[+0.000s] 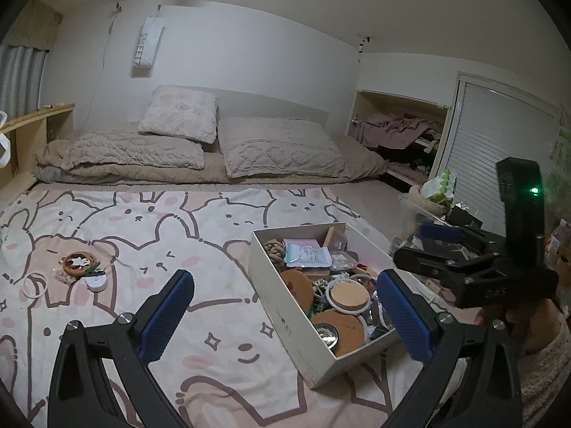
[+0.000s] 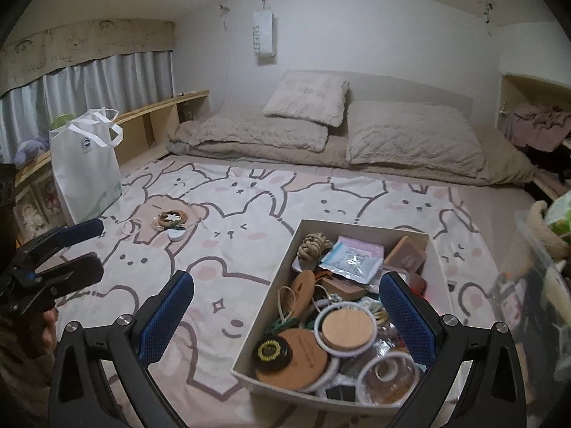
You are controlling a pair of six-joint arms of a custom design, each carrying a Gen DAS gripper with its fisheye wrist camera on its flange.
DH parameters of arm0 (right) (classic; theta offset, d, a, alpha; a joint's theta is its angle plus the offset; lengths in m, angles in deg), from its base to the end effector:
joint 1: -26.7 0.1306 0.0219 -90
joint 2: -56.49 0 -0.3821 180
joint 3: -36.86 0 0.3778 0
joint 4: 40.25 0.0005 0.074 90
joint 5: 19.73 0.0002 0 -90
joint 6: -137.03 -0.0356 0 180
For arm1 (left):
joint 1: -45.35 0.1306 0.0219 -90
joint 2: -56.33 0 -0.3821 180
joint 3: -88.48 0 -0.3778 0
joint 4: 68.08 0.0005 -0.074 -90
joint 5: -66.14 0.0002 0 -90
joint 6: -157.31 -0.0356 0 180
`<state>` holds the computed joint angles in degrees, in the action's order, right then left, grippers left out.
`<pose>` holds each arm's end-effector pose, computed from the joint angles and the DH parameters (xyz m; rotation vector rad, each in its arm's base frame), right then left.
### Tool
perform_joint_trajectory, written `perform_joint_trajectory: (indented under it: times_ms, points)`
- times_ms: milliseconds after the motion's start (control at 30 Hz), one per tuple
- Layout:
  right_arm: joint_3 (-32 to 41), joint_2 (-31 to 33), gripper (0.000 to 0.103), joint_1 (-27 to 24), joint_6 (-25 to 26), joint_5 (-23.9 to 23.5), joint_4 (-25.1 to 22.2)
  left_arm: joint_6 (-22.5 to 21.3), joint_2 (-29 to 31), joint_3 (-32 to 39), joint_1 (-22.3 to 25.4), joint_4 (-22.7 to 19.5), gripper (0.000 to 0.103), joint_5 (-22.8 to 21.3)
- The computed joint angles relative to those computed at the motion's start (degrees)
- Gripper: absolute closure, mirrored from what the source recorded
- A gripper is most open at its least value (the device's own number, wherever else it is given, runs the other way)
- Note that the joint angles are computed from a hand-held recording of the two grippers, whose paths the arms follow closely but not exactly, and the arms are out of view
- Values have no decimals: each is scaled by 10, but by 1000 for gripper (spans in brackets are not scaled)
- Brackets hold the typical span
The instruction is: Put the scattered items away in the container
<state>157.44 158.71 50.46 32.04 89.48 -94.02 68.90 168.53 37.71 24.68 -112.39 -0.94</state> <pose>0.5073 0.2100 0.5605 0.0227 2.1497 0.0247 0.5772 -0.2331 0.5459 0.5904 1.9825 -0.6499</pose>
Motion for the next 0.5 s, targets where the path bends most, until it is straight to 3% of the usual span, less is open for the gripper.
perform_joint_trajectory:
  times_ms: [233,500]
  points:
    - [-53,-50,0,31,-19,59,12,4,-47,-59,-14,9,0,-31]
    - [-102,-93,0,62,-51,93,19,6,-96,-117,-20,33,0,-49]
